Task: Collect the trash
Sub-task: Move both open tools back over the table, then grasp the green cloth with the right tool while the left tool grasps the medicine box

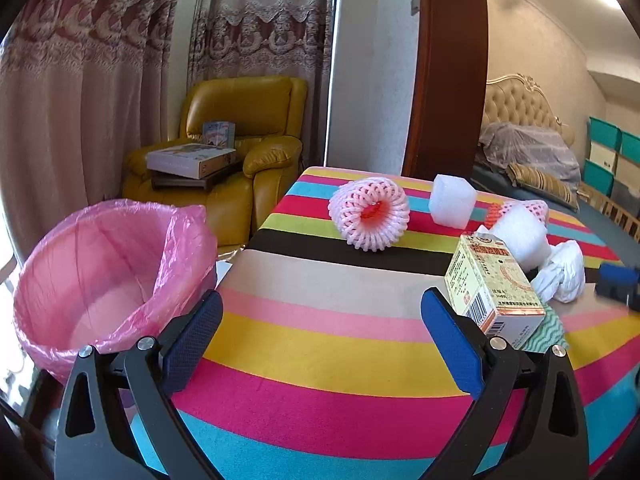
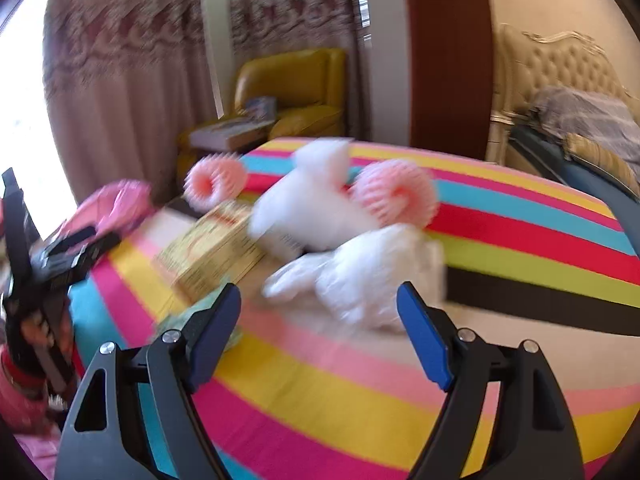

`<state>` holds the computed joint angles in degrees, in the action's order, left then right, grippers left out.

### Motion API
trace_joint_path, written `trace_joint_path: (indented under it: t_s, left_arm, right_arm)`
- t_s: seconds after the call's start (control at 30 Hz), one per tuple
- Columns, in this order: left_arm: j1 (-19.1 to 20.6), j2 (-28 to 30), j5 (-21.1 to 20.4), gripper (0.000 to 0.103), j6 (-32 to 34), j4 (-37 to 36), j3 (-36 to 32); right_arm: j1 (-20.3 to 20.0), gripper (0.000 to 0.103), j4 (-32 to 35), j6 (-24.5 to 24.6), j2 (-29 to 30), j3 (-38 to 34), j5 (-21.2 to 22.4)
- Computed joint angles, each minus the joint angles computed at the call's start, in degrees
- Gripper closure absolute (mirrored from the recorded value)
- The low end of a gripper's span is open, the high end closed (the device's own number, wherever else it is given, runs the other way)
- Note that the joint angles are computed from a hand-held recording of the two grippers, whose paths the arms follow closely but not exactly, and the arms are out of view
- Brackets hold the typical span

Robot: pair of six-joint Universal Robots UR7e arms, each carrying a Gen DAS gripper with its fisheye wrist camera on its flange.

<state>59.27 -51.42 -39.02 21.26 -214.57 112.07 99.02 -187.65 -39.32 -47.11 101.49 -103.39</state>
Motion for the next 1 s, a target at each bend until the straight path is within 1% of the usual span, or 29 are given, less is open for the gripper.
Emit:
trace_joint_path:
  t_s: [0.07, 0.17, 0.3, 0.33, 0.37, 0.43, 0.5, 0.53, 0.6, 0.63, 0.67, 0.77, 0.8, 0.93, 1.0]
  left_arm:
    - [0.1, -0.1, -0.3, 0.009, -0.4, 0.2, 0.0]
    - [0.3, -0.4, -1.0, 0.009, -1.1, 1.4, 0.1]
    - [0.6, -1.0, -1.7, 0.009, -2.7, 2.9, 0.2]
    - [0.7, -1.2, -1.8, 0.009, -2.9, 2.7, 0.4]
    - [0.7, -1.3, -2.1, 0.009, -3.0, 2.5, 0.5]
    - [0.7, -1.3, -2.2, 0.009, -2.9, 1.8, 0.7]
    - [0.7, -1.1, -2.3, 0.009, -2.7, 1.2, 0.8]
    - [0.7, -1.0, -2.3, 0.009, -2.7, 1.1, 0.7]
    - [0.6, -1.0, -2.2, 0.009, -2.4, 0.9, 0.8]
    - [0.6, -1.0, -2.2, 0.009, -2.3, 0.9, 0.8]
    - [0.6, -1.0, -2.2, 0.009, -2.3, 0.9, 0.7]
    - [0.6, -1.1, -2.0, 0.009, -2.4, 1.2, 0.8]
    - [0.5, -1.1, -1.9, 0.009, -2.4, 1.3, 0.9]
    - [0.4, -0.8, -1.3, 0.009, -1.9, 1.4, 0.6]
    - [0.3, -0.7, -1.1, 0.009, -1.6, 1.5, 0.5]
  right_arm:
    - [0.4, 0.025, 1.3, -1.0, 0.3, 0.8, 0.2]
    - [1.5, 0.025, 4.0, -1.2, 1.5, 0.6, -0.6]
    - [3.1, 0.025, 4.9, -2.6, 2.8, 0.5, -1.9]
    - [3.5, 0.025, 5.4, -2.9, 3.4, 0.1, -2.7]
    - [4.1, 0.025, 5.8, -3.2, 4.2, -0.6, -4.5]
    - [4.7, 0.025, 8.1, -2.3, 5.2, -2.2, -6.8]
    - [4.7, 0.026, 10.6, -1.2, 5.7, -3.6, -8.0]
    - [4.7, 0.028, 11.1, -1.0, 5.9, -3.9, -8.4]
    - [4.6, 0.047, 12.0, -0.6, 5.9, -4.1, -8.3]
    - [4.4, 0.052, 11.8, -0.8, 5.6, -3.6, -7.7]
    - [4.3, 0.061, 11.5, -1.0, 5.4, -3.3, -7.2]
    - [4.1, 0.069, 9.9, -1.1, 4.8, -1.9, -6.4]
    - [4.0, 0.07, 9.1, -1.3, 4.5, -1.5, -6.1]
    - [3.7, 0.071, 4.7, -2.7, 3.5, 0.2, -6.9]
    - [3.1, 0.071, 3.3, -2.3, 2.8, 0.5, -7.2]
